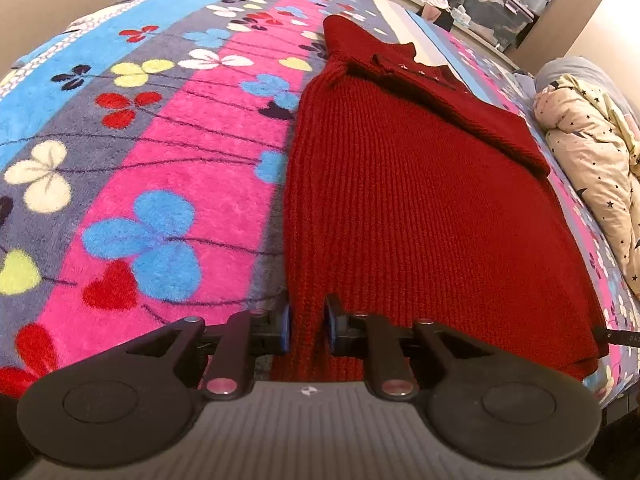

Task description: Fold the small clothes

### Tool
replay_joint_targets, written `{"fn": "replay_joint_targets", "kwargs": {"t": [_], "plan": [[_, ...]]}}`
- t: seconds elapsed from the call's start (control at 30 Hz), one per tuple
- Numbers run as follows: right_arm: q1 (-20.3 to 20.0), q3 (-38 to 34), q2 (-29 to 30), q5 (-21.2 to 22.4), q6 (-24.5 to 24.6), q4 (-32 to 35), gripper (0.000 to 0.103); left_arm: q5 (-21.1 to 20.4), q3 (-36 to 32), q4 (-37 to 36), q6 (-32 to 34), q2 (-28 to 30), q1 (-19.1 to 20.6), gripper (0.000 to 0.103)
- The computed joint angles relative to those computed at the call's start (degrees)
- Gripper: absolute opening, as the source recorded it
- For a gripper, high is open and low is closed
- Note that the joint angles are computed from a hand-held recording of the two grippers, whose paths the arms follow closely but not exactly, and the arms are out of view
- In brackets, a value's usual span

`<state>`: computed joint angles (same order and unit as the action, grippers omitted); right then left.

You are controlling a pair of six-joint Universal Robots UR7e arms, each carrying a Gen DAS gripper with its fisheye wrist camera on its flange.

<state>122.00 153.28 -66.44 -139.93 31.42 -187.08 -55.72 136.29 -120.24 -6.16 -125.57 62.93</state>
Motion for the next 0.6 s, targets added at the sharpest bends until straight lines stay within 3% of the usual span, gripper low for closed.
{"fn": "replay_joint_targets", "kwargs": {"t": [0.07,0.5,0.6], "plan": [[0.24,-0.10,-0.05,-0.09,0.32,0.56,0.020,0.13,-0.06,0.39,-0.40,0.24,0.06,0.024],[0.40,-0.61,0.66,1.07,-0.62,2.25,0.024,1.09,0.36,2.51,-1.62,-0.77,-1.05,0.024],[1.28,-1.01,1.18,0.30,-0.91,2.90,0.020,1.90,0.86,2.88,-1.43,-1.76,-2.15,0.013]]}}
